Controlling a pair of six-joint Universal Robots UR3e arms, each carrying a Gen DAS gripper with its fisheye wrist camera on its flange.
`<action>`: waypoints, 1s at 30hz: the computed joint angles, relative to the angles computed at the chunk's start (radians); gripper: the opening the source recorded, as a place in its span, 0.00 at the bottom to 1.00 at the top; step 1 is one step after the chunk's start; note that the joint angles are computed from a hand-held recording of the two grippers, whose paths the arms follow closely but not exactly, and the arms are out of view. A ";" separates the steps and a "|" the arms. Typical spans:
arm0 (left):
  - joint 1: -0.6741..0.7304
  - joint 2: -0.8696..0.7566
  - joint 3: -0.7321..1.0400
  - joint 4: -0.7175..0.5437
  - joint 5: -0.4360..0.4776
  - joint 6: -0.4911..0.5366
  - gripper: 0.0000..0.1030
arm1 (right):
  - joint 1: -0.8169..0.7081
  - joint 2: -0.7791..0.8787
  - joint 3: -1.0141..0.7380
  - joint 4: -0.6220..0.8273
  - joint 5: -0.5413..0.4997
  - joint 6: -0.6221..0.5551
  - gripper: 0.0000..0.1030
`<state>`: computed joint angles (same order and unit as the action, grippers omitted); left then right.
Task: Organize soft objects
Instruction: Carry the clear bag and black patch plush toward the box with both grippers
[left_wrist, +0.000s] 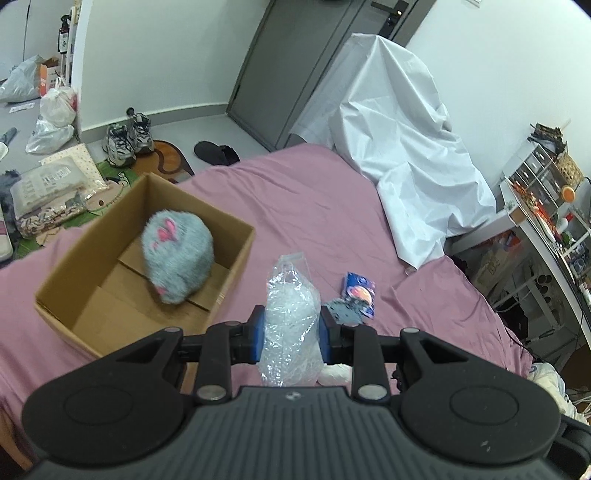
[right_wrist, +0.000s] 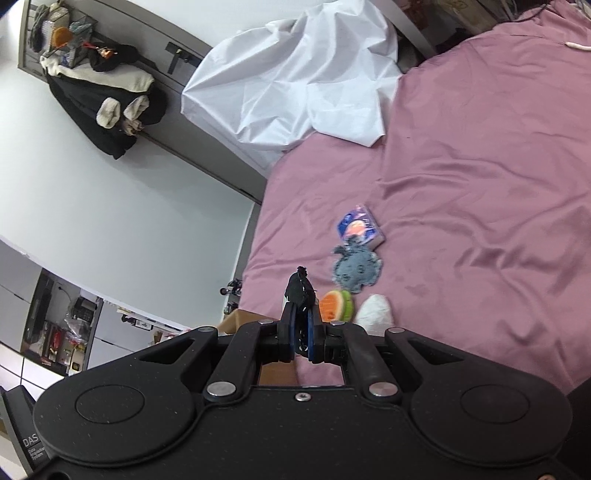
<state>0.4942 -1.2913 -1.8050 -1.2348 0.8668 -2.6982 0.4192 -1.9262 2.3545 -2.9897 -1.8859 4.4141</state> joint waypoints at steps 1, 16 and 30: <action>0.012 -0.006 0.007 -0.003 -0.005 0.007 0.27 | 0.008 0.015 -0.017 0.002 -0.006 0.000 0.06; 0.138 -0.157 0.066 0.061 -0.025 0.020 0.27 | 0.104 0.266 -0.301 0.065 -0.062 -0.048 0.06; 0.185 -0.360 0.145 0.118 -0.007 -0.021 0.27 | 0.166 0.535 -0.628 0.194 -0.086 -0.081 0.06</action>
